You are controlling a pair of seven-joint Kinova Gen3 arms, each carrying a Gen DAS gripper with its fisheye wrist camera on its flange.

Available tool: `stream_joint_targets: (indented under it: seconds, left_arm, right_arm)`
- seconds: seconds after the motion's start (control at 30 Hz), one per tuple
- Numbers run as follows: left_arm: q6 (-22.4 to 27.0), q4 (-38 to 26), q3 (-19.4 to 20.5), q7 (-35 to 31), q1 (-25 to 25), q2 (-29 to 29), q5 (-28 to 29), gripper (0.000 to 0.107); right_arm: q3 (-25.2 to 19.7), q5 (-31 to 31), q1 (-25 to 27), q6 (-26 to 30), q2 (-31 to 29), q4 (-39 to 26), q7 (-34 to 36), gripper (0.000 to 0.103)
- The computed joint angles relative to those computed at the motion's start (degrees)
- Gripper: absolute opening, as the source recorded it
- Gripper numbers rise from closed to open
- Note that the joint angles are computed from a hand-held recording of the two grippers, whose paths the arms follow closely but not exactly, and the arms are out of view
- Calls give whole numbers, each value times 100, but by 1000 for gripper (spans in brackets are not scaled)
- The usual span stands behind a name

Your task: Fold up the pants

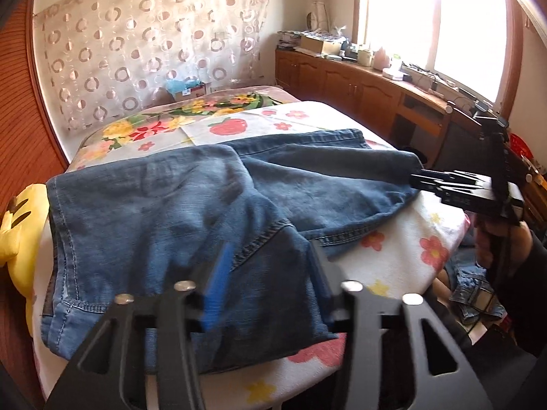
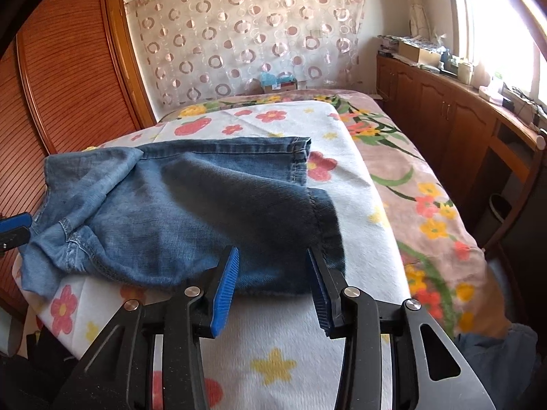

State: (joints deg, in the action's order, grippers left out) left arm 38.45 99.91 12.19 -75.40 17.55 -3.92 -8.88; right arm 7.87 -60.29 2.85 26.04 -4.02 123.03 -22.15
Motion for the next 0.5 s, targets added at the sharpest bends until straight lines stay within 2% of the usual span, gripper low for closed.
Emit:
stream_joint_targets:
  seconds: [0.03,0.07,0.1,0.23,0.5]
  left_arm:
    - [4,1,27,95,-6,14,-96,59]
    - [11,-3,44,215,-17,35,-200,73]
    - [-14,14,33,282,-26,36,-235,79]
    - [-40,28,-10,435,-54,75,-314,79]
    - [-89,61,-43,461,-60,84,-358,79]
  right_arm:
    - [-15,26,37,11,-69,43,-19,42]
    - [2,119,19,-57,-125,76,-110,43]
    - [-8,209,7,-185,-192,123,-205,43]
    - [270,140,-128,-223,-287,193,-114,45]
    - [218,634,-109,-255,-91,37,-723,46]
